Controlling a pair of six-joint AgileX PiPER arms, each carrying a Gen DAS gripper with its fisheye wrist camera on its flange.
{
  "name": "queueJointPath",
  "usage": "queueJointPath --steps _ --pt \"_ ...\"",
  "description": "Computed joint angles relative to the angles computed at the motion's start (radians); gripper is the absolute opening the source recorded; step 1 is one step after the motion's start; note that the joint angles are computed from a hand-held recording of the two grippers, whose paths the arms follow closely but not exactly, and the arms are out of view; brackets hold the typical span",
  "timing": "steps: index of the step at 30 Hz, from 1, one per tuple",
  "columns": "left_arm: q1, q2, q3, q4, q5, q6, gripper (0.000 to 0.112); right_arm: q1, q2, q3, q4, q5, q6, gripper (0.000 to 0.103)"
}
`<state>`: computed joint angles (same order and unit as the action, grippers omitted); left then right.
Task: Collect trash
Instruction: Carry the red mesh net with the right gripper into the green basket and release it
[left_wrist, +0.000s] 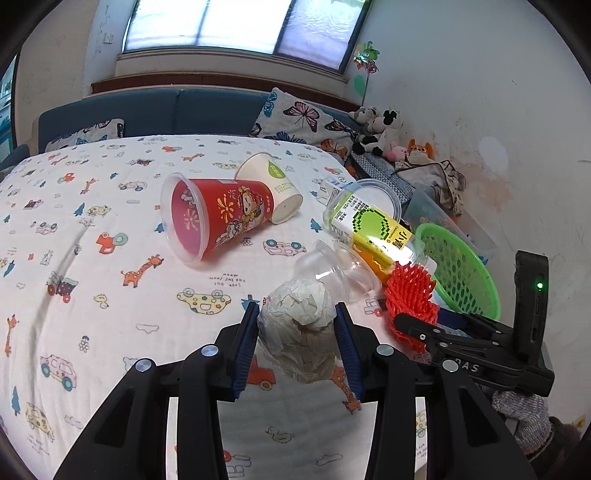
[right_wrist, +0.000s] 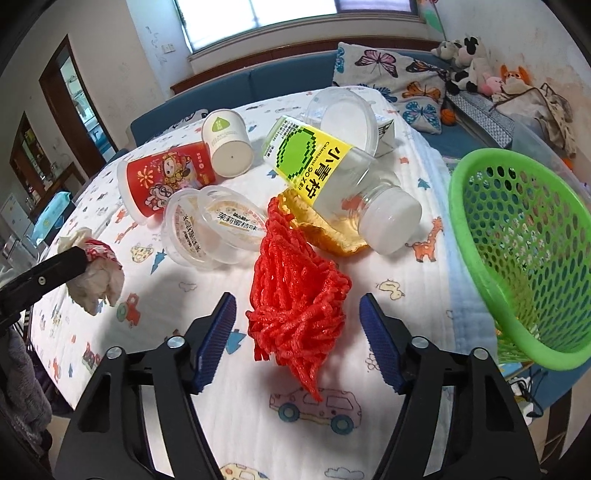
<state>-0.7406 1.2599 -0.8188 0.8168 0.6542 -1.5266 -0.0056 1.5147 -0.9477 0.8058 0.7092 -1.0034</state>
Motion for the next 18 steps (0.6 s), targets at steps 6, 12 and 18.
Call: queueJointPath --steps 6,12,18 --pt "-0.006 0.003 -0.009 0.008 0.004 -0.006 0.040 0.005 0.007 0.007 0.007 -0.009 -0.007 0.055" --pt "-0.018 0.013 -0.024 0.013 0.012 -0.008 0.040 -0.008 0.000 0.018 0.023 0.002 -0.033 0.051" --pt "-0.021 0.024 -0.037 0.016 0.015 -0.002 0.040 -0.026 -0.020 0.033 0.039 0.022 -0.057 0.049"
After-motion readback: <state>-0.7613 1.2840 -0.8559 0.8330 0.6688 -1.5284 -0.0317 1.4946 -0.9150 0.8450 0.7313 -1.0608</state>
